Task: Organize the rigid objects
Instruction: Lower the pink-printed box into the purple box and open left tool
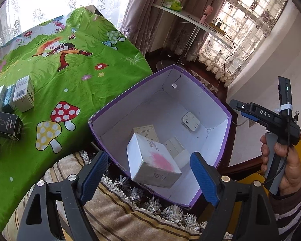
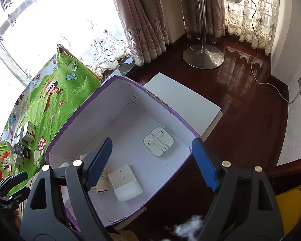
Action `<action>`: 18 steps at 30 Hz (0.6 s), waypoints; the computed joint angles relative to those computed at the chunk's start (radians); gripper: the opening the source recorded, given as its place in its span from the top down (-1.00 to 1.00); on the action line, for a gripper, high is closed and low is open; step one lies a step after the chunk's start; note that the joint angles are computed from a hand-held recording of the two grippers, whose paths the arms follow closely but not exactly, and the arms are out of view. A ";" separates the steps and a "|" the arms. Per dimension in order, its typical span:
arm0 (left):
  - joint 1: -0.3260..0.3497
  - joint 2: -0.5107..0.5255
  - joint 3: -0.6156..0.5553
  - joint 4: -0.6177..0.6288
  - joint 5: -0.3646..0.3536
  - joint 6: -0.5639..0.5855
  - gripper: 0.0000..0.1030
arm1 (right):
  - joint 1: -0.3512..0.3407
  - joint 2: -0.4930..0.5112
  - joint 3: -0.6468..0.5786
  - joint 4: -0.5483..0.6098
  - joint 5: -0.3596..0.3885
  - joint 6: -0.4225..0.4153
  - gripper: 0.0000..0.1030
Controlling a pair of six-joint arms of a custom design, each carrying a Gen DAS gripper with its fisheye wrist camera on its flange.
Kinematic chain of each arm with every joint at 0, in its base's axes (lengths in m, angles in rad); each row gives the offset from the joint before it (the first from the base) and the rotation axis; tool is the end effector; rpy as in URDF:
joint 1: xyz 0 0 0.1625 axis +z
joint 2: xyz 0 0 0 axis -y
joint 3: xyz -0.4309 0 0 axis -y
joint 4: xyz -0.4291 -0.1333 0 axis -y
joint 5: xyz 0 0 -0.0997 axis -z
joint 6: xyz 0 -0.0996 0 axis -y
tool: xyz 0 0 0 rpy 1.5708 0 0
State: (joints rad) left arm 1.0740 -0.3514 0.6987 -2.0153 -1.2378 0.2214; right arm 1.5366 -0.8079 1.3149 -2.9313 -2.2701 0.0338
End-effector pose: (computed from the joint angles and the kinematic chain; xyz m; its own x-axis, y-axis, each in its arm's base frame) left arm -0.2910 -0.8847 0.0808 -0.7211 0.6044 -0.3387 0.6485 0.7608 -0.0232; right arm 0.0419 -0.7978 0.2906 -0.7471 0.5329 0.3974 0.0477 0.6393 -0.7675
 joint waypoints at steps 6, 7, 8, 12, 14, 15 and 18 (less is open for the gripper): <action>0.016 -0.056 0.060 -0.060 -0.002 -0.017 -0.66 | 0.014 0.004 -0.006 -0.003 -0.008 -0.030 -0.64; 0.021 -0.066 0.067 -0.067 -0.005 -0.026 -0.66 | 0.017 0.006 -0.009 0.000 -0.008 -0.034 -0.64; 0.026 -0.077 0.076 -0.074 -0.005 -0.035 -0.66 | 0.020 0.009 -0.012 0.003 -0.008 -0.038 -0.64; 0.048 -0.130 0.125 -0.129 0.009 -0.063 -0.66 | 0.033 0.023 -0.027 0.014 -0.008 -0.049 -0.65; 0.061 -0.162 0.156 -0.164 0.014 -0.080 -0.66 | 0.041 0.033 -0.038 0.027 -0.009 -0.053 -0.65; 0.068 -0.179 0.172 -0.181 0.015 -0.091 -0.66 | 0.046 0.038 -0.046 0.037 -0.009 -0.057 -0.65; 0.091 -0.231 0.221 -0.233 0.023 -0.135 -0.66 | 0.065 0.059 -0.072 0.059 -0.008 -0.081 -0.65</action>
